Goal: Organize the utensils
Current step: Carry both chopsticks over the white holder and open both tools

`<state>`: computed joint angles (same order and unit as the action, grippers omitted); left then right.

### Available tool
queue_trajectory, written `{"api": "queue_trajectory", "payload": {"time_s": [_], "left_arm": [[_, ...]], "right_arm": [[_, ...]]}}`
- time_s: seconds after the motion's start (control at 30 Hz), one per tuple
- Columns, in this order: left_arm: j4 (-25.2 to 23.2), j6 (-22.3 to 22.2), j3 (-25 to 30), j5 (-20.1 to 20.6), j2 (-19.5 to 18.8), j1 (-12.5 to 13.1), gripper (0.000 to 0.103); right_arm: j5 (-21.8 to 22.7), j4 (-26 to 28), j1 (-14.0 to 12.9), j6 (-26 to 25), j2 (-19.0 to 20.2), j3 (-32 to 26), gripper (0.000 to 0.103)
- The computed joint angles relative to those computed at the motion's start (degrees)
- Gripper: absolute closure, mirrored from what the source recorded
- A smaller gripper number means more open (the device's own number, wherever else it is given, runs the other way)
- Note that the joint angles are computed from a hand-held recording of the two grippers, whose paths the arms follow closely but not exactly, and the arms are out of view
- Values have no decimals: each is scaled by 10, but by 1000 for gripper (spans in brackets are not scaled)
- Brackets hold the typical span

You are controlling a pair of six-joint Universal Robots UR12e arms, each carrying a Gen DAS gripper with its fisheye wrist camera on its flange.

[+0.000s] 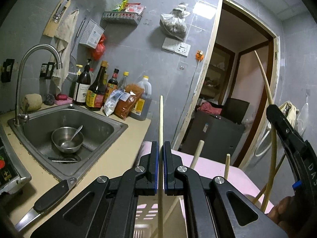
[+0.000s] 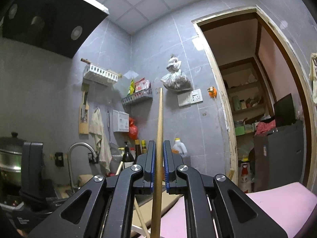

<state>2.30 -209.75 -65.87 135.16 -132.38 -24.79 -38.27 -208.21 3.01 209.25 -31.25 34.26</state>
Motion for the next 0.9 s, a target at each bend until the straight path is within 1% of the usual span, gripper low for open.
{"api": "queue_trajectory", "payload": {"time_s": [0.07,0.13,0.23,0.33,0.37,0.43,0.57,0.63,0.73,0.8,0.83,0.87,0.9], "left_arm": [[-11,-2,1,0,0,-1,101],[-23,-7,3,0,-1,-1,101],[-22,-8,4,4,-3,-1,101],[-16,-10,1,-2,-3,-1,101],[-15,-10,0,-4,-3,-1,101],[-10,-10,-2,-2,-3,-1,101],[-7,-10,-5,-12,1,0,101],[0,-16,-9,-20,4,0,101],[9,-19,-15,-27,9,0,100],[9,-19,-17,-31,13,-2,100],[10,-16,-16,-33,14,-3,99],[8,-11,-14,-31,14,-5,99],[6,-5,-10,-27,13,-8,98]], "right_arm": [[3,-3,-1,13,3,-6,97],[4,-1,-3,39,12,-27,98],[-3,6,-2,68,18,-40,98],[-17,5,1,70,16,-34,98],[-19,6,3,63,14,-30,98],[-18,11,5,34,6,-14,98],[0,16,3,-11,-7,14,98],[6,29,1,-41,-18,33,98],[12,36,-5,-55,-27,46,96],[16,45,-9,-63,-33,53,91],[22,49,-12,-66,-37,57,84],[27,51,-15,-66,-38,57,78],[30,53,-18,-71,-42,63,78]]}}
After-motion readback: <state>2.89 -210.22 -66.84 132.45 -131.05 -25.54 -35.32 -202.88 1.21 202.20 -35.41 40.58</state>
